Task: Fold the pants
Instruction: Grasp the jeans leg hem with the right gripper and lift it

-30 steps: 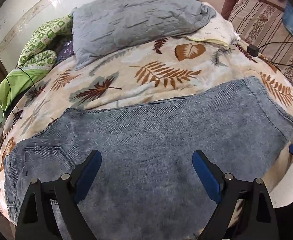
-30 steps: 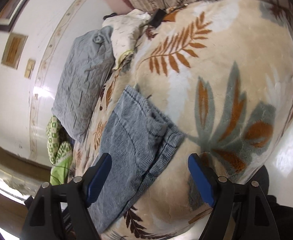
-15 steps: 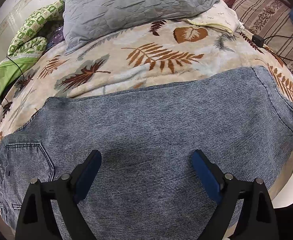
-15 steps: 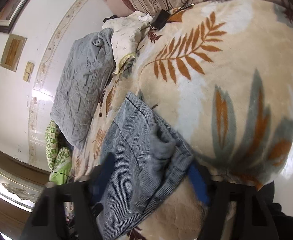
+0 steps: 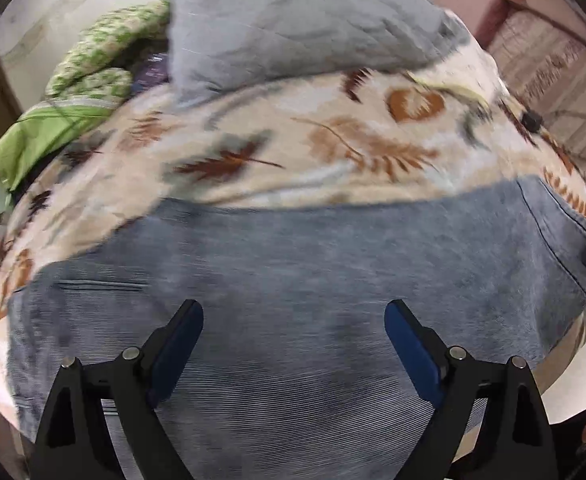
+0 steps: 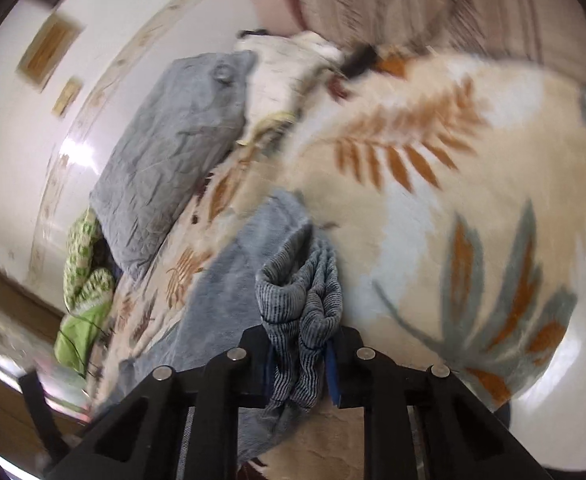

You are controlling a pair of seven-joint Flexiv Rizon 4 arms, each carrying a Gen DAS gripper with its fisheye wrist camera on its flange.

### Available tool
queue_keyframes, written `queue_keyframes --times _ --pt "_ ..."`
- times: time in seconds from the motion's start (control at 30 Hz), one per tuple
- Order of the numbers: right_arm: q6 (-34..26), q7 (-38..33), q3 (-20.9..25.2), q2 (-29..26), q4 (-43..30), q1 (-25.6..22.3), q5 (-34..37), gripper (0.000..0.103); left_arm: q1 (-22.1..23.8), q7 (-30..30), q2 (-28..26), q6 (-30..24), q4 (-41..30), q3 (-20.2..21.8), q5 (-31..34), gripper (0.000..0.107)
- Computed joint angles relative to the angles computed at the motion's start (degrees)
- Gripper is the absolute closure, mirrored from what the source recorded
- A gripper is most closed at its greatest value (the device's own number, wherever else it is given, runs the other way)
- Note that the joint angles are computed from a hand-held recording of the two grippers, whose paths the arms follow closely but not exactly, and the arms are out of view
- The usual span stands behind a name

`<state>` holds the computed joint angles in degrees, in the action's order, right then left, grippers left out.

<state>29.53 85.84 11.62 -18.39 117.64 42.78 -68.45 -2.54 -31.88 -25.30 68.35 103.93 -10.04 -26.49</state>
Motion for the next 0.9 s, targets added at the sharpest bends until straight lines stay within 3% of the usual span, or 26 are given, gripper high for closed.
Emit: queue_keyframes --times 0.13,0.3,0.43,0.57,0.63,0.67,0.7,0.73,0.83,0.9 --pt "-1.42 -10.04 -1.13 -2.67 -6.52 0.86 -1.51 0.082 1.94 -1.75 0.01 -0.62 -2.06 1.38 -0.98 0.015" --pt "2.28 -23.35 -3.93 -9.11 -17.26 2.05 -2.20 0.082 5.38 -0.22 0.50 0.72 -2.50 1.04 -3.92 0.015" --pt "7.57 -34.46 -6.90 -16.27 -27.75 3.50 -0.20 0.082 7.72 1.45 0.73 0.44 -2.77 0.96 -6.44 0.015" --pt "16.25 -45.96 -6.30 -25.00 -38.46 1.97 8.47 0.078 8.02 -0.26 -0.62 -0.22 -4.74 2.60 -5.90 0.015" --pt "19.05 -53.14 -3.67 -28.91 -42.93 0.38 16.00 0.071 8.06 -2.07 -1.44 -1.19 -5.88 3.44 -4.97 0.015" --pt "16.80 -54.98 -4.13 -29.32 -44.23 1.30 16.26 0.070 8.24 -2.75 -1.88 -1.86 -6.43 3.55 -4.77 0.015" --pt "17.33 -56.28 -5.04 -29.02 -44.05 1.92 15.98 0.056 8.53 -2.80 -2.03 -2.26 -6.56 3.36 -4.77 0.015" --pt "21.06 -56.92 -5.85 -28.50 -42.87 1.81 15.11 0.033 8.65 -2.82 -2.19 -2.55 -6.67 3.23 -4.61 0.015" --pt "29.52 -52.82 -10.93 -25.90 -37.97 4.03 10.52 0.028 8.74 -1.55 -2.22 -2.77 -6.24 2.17 -4.58 0.015" --pt "28.24 -48.63 -15.40 -22.24 -33.43 7.49 7.13 0.028 8.61 0.17 -1.76 -2.06 -5.30 1.08 -5.19 0.015"
